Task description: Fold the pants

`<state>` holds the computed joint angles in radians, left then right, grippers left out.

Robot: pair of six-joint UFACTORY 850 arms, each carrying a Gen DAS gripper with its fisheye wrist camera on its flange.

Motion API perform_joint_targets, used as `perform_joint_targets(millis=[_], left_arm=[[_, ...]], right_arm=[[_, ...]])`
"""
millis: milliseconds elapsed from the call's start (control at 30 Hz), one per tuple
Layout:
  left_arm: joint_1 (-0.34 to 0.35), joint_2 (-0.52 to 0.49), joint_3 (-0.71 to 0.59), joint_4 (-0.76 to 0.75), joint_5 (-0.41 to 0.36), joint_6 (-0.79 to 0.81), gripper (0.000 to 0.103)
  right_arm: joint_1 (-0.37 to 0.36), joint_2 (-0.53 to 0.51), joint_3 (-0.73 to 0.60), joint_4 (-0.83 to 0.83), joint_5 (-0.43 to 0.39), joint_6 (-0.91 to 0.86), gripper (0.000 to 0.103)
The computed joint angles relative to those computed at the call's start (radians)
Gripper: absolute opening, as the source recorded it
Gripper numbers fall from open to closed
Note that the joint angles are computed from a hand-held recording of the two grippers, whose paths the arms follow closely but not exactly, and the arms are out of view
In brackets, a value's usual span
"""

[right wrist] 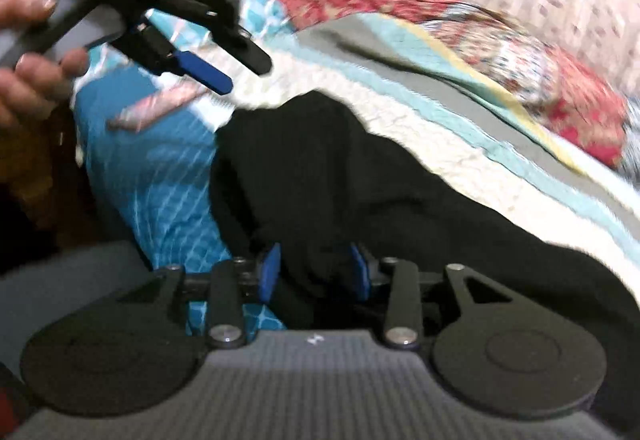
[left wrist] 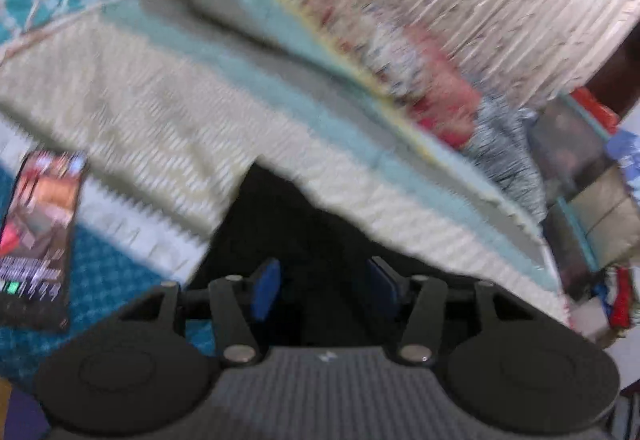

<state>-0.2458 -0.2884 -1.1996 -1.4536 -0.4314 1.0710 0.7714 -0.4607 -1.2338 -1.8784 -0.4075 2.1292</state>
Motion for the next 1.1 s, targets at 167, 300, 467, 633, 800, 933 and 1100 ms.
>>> perform_joint_targets(millis=[167,300,467,633,800,933,1100], left_arm=[[-0.076,-0.071,-0.097,0.05,-0.025,0.011,0.051],[-0.129,-0.167,-0.185,0.435,-0.006,-0.351,0.051],[-0.123,-0.192,-0.182,0.699,-0.051,-0.665,0.049],[-0.171,-0.16,-0.203,0.873,-0.018,-0.857,0.051],[-0.266,-0.193,-0.291,0.876,-0.041,-0.855,0.051],[-0.346,-0.261,-0.39,0.865,-0.098,-0.82,0.051],[-0.424,-0.355,-0.504,0.876,-0.157,-0.803,0.051]], right_arm=[[-0.014,0.091,0.125,-0.01,-0.143,0.271,0.041],[-0.039,0.223,0.303,0.079,-0.277,0.43,0.041],[-0.112,0.48,0.593,0.251,-0.508,0.569,0.041],[-0.322,0.636,0.763,0.339,-0.584,0.515,0.055],[-0.643,0.631,0.788,0.066,-0.218,0.64,0.055],[-0.672,0.668,0.813,-0.173,-0.11,0.796,0.02],[-0.441,0.636,0.791,-0.152,-0.246,0.453,0.02]])
